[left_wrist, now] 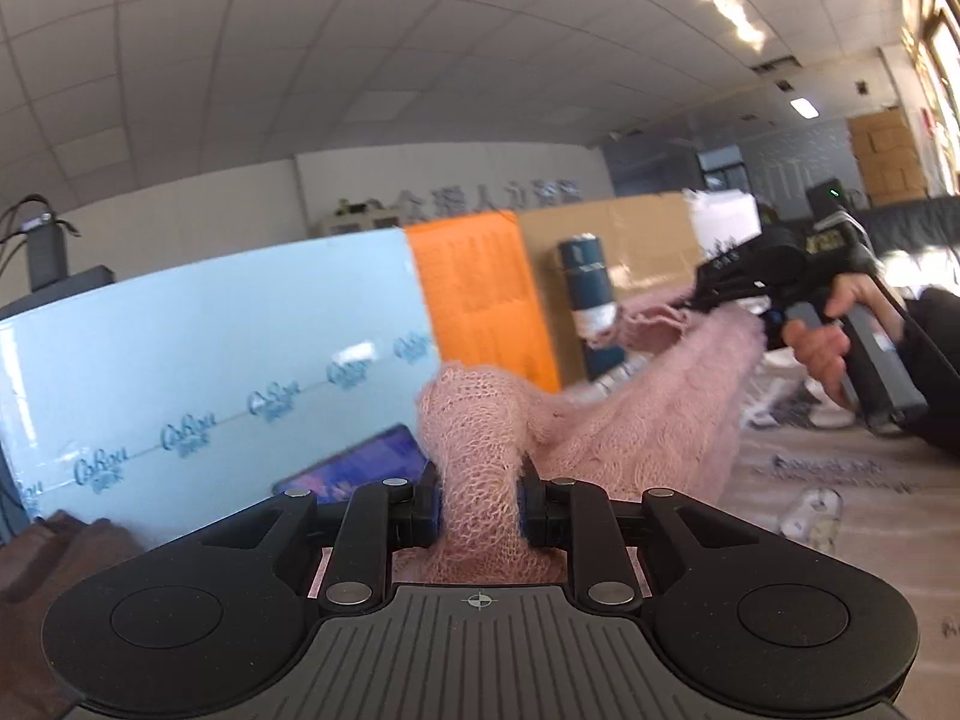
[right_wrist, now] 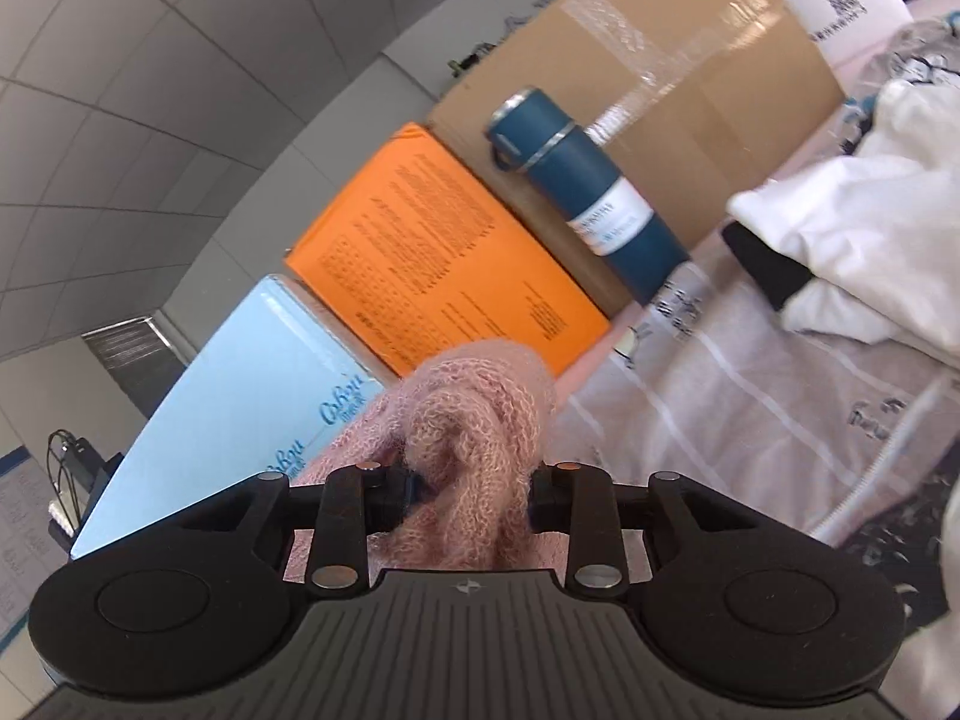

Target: Fold clothes

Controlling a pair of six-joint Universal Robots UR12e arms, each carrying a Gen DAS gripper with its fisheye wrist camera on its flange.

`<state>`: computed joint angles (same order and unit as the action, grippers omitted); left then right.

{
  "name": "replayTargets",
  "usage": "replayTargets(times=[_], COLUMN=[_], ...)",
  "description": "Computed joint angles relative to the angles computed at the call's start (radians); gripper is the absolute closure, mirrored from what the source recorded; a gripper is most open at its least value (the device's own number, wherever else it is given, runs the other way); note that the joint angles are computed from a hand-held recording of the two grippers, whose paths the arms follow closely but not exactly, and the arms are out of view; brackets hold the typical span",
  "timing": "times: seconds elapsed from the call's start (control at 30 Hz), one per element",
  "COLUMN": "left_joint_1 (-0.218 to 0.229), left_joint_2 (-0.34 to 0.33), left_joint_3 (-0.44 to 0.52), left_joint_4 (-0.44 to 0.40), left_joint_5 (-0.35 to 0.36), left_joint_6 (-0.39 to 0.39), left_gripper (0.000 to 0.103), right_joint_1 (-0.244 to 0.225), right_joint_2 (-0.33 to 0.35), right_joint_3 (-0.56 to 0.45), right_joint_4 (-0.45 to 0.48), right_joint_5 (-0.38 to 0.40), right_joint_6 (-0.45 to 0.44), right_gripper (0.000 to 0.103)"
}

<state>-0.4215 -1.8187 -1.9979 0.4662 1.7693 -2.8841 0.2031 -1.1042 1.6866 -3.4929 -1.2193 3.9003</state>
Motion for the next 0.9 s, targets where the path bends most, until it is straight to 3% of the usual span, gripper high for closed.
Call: replayTargets(times=[0.13,0.2,0.27,0.37,0.43,0.47,0.5,0.57,0.67,0.77,0.9], left_joint_1=[-0.015,-0.019,-0.022,-0.030,-0.034,-0.036,-0.039,-0.040,-0.036,-0.016,0.012], left_joint_2=[0.033,0.040,0.045,0.045,0.044,0.042,0.040,0.038,0.036,0.044,0.047], left_joint_3=[-0.028,-0.035,-0.039,-0.037,-0.034,-0.033,-0.032,-0.028,-0.020,-0.014,-0.004], left_joint_4=[-0.130,-0.167,-0.192,-0.215,-0.231,-0.226,-0.220,-0.210,-0.193,-0.189,-0.192], left_joint_5=[-0.030,-0.035,-0.035,-0.011,0.002,0.013,0.023,0.036,0.031,-0.053,-0.171], left_joint_6=[0.082,0.088,0.090,0.107,0.112,0.114,0.115,0.119,0.115,0.061,-0.009], left_gripper=[0.080,0.079,0.079,0.077,0.070,0.067,0.064,0.046,0.036,0.022,0.018], right_joint_1=[-0.006,-0.006,-0.005,0.016,0.035,0.038,0.036,0.033,0.032,0.029,0.031], right_joint_2=[-0.042,-0.052,-0.061,-0.068,-0.070,-0.068,-0.067,-0.061,-0.058,-0.060,-0.063], right_joint_3=[0.052,0.068,0.083,0.098,0.102,0.104,0.110,0.119,0.122,0.118,0.113], right_joint_4=[0.134,0.142,0.129,0.078,0.055,0.031,-0.006,-0.088,-0.148,-0.133,-0.098], right_joint_5=[-0.015,-0.043,-0.078,-0.224,-0.341,-0.361,-0.356,-0.326,-0.255,-0.169,-0.099], right_joint_6=[-0.008,0.013,0.032,0.020,0.003,-0.009,-0.019,-0.039,-0.132,-0.218,-0.307], right_gripper=[0.068,0.065,0.051,0.046,0.040,0.035,0.032,0.016,0.006,0.003,0.002])
